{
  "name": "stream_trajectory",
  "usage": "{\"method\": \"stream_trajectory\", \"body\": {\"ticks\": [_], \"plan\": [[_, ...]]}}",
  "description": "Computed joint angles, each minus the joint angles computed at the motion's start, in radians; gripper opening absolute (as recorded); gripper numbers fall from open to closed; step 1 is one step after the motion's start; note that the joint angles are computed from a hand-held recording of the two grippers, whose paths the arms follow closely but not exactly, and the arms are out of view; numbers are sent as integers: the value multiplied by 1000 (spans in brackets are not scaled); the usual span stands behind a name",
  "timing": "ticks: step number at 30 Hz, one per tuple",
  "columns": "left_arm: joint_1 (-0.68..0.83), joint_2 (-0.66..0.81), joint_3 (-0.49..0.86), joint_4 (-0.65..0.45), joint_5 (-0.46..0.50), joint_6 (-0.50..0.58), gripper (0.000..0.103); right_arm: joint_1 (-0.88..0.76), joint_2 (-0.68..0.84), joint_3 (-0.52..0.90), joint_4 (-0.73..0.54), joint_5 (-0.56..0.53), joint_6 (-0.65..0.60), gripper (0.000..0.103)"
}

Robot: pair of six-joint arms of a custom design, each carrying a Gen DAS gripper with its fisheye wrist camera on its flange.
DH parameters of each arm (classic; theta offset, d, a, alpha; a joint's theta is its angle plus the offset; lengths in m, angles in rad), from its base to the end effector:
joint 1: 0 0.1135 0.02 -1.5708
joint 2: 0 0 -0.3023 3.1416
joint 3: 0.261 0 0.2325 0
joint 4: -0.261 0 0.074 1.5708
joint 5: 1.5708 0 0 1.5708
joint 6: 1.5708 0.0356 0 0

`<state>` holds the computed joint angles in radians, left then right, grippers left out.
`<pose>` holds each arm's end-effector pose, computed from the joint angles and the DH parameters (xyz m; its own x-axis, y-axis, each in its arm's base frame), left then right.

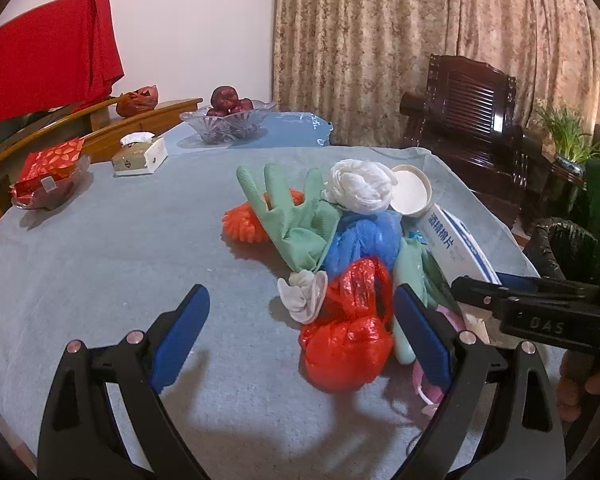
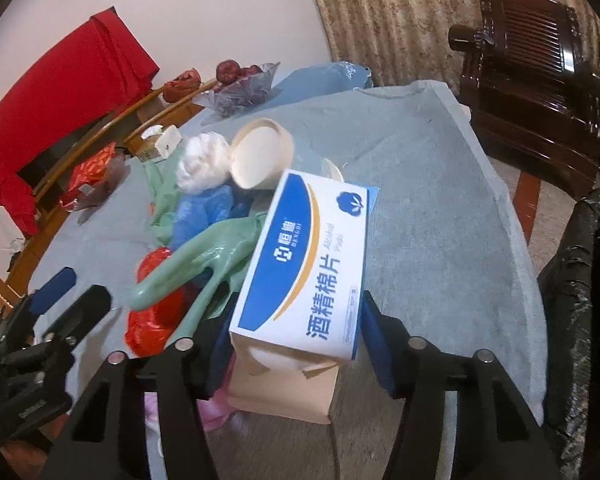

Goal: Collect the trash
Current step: 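Grasp the alcohol-pad box with the right gripper while the left gripper returns to the pile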

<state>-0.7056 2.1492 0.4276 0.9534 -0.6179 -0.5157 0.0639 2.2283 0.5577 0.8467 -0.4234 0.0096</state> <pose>0.2303 -0.1691 0.0640 -0.5644 -0.0472 -0.8241 -0.0769 0.9970 -0.0045 0.3128 0.0347 0.0452 -0.7355 -0.0383 -0.6764 -0.3297 0.8924 0.3080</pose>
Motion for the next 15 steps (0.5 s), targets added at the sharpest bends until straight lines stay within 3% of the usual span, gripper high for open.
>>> {"method": "stream_trajectory", "body": {"ticks": [10,15], "plan": [[-76,8,20,-21,-13,-22,90,-100,-112,-107,16,-42,-46,54],[-119,33,52,-46,5,-35,81,-176,-130,-153,19,-61,-94,54]]}}
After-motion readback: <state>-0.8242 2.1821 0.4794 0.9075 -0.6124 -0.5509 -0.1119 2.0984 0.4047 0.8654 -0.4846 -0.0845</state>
